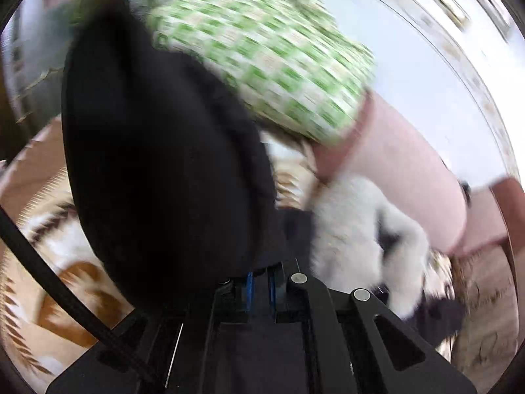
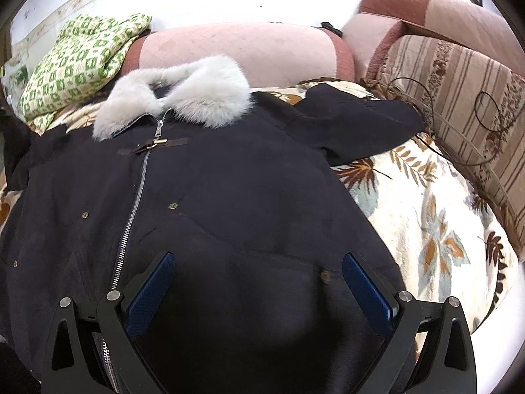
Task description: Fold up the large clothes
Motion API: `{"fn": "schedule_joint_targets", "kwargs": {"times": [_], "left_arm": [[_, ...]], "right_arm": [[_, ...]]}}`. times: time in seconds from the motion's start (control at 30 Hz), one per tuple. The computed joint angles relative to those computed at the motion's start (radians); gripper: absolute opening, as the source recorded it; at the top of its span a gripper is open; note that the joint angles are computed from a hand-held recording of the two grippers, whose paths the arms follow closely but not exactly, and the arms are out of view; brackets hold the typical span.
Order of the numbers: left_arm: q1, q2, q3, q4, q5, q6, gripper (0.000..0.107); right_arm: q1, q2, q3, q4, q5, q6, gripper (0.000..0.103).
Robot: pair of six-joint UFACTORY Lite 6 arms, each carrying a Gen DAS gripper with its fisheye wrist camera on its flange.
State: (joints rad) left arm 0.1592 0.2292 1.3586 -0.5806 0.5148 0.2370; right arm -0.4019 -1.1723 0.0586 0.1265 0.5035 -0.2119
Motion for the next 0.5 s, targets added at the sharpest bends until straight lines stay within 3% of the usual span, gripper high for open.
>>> {"fn": "schedule_joint_targets", "kwargs": {"times": [0.23, 0.3, 0.37, 0.43, 0.5], "left_arm": [[-0.305, 0.089, -0.156, -0.266, -0.096, 0.154, 0.0], [-0.41, 0.129, -0.175, -0.207, -0.176, 0.086, 0.0], [-0.487, 0.181, -0.168, -0.045, -0.23, -0.083, 0.002], [-0.53, 0.184, -0.188, 0.019, -0.251, -0.142, 0.008], [-0.547, 0.093, -0.291, -0.034, -0.284, -0.077, 0.036]], "right_arm": [[-0.286, -0.002, 0.016, 0.31, 0.084, -0.433, 0.102], [-0.347, 0.027, 0.026, 0.371, 0.097, -0.519, 0.102], [-0.374, 0.055, 0.035, 0.396, 0.1, -0.555, 0.102], [-0.403, 0.072, 0.045, 0.427, 0.114, -0.601, 0.103], [-0.404, 0.077, 0.054, 0.434, 0.116, -0.613, 0.102]]}}
